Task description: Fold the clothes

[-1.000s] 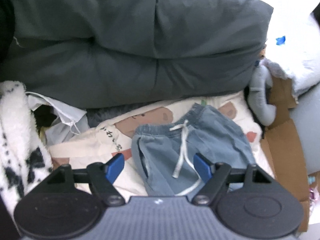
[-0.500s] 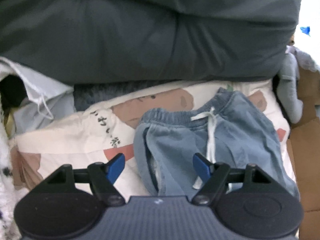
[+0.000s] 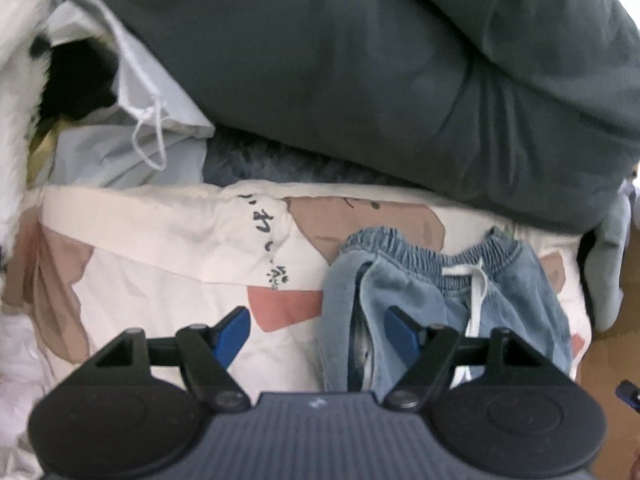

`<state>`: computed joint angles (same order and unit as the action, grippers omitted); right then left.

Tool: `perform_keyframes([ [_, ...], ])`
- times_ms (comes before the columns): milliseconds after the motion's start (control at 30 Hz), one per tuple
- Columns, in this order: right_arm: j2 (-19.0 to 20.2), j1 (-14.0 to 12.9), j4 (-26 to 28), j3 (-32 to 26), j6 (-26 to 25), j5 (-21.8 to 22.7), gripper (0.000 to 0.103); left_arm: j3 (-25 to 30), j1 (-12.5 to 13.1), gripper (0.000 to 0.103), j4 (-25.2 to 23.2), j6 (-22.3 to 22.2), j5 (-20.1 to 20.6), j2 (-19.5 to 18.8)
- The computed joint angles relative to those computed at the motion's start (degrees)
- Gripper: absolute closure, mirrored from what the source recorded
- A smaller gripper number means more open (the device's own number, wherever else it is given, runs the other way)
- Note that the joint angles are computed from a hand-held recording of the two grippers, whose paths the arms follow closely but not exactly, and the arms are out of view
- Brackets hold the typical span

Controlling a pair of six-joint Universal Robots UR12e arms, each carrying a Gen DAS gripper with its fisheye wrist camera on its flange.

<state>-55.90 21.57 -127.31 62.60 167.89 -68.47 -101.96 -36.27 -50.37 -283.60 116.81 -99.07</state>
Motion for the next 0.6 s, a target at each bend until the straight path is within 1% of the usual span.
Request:
perform_keyframes([
  [100,1.68,1.63,1.61,-2.99,-0.85,-1.35,0.016,-0.95,-0.36,0.031,1.47,-1.37,1.55,0.27],
  [233,3.49,3.29,2.83,-5.38,1.83,-0.96,0.016,-2.46,-0.48,0.031,4.34,-1.97,3.19,0.54],
  [300,4.05,4.14,1.86,-5.26,2.50,-0.26,0.016,-3.46,-0.28,0.031,6.45,-2.16,3.92,0.53],
  [333,4.35,4.56,1.25,-5.16,1.73,0.10,0.016,-3.88,-0.14,0.032,7.36,-2.24,4.31,0.42],
  [367,4.80,4.97,1.43,-5.49,-0.08,0.58,0.016,-4.35,0.14,0.034,8.32,-2.30,4.36,0.30],
  [467,5.65,5.87,2.84,-5.79,-6.90,1.36,0.016,-6.10,1.16,0.038,13.36,-1.70,3.61,-0.12],
  [533,5.88,6.21,3.28,-5.50,-8.06,0.43,0.017,-6.50,1.53,0.039,14.62,-1.87,3.94,-0.54],
  [600,6.13,6.35,3.82,-5.30,-8.21,0.02,0.017,-7.16,2.10,0.040,16.92,-1.76,3.33,-0.95],
])
